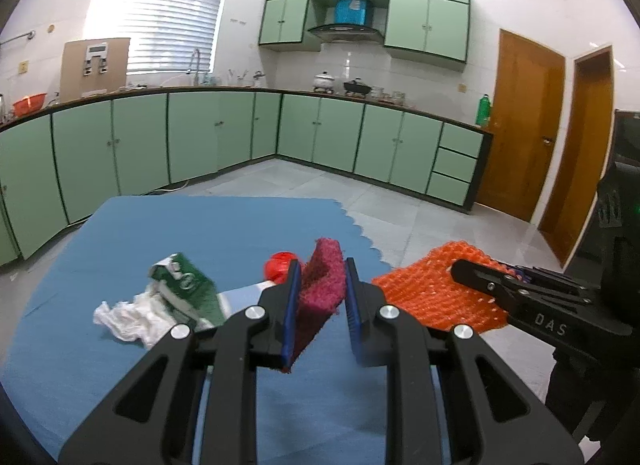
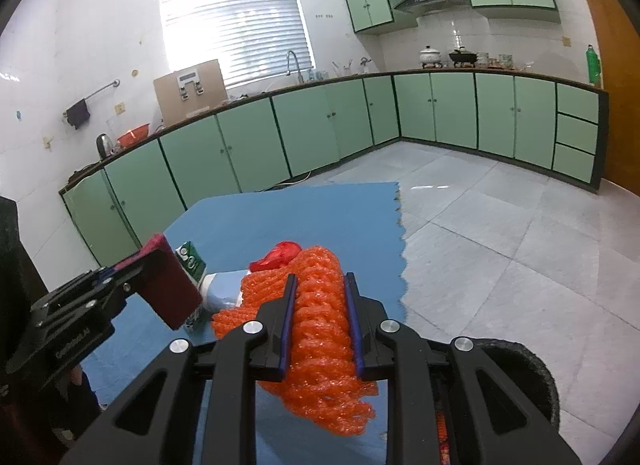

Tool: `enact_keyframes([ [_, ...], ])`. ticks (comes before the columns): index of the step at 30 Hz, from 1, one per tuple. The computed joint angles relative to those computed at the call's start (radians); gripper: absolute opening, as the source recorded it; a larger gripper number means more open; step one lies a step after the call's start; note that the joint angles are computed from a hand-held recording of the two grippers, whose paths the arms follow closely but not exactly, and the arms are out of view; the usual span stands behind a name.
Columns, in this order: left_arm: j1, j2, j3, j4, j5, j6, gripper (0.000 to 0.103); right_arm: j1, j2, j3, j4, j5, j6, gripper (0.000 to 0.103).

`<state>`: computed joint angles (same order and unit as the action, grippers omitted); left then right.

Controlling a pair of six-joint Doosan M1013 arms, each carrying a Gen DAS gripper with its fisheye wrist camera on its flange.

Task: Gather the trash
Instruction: 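Carry the sponge and orange net over the bin and open both grippers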

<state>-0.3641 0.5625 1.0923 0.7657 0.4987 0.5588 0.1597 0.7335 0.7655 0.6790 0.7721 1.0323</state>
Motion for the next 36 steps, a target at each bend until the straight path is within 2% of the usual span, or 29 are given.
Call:
enact_keyframes([
  [9, -0.018, 0.036, -0.06, -0.102, -0.031, 0.126, 0.02, -0.028, -0.035, 0.051, -0.022, -0.052, 0.017, 0.022],
  [15, -0.033, 0.076, -0.123, -0.188, -0.023, 0.229, 0.02, -0.048, -0.048, 0.068, -0.063, -0.08, 0.058, 0.022],
  [23, -0.052, 0.156, -0.249, -0.332, 0.022, 0.371, 0.02, -0.076, -0.056, 0.078, -0.131, -0.107, 0.128, 0.022],
  [36, -0.082, 0.29, -0.457, -0.451, 0.115, 0.508, 0.02, -0.113, -0.051, 0.09, -0.24, -0.139, 0.242, 0.022],
])
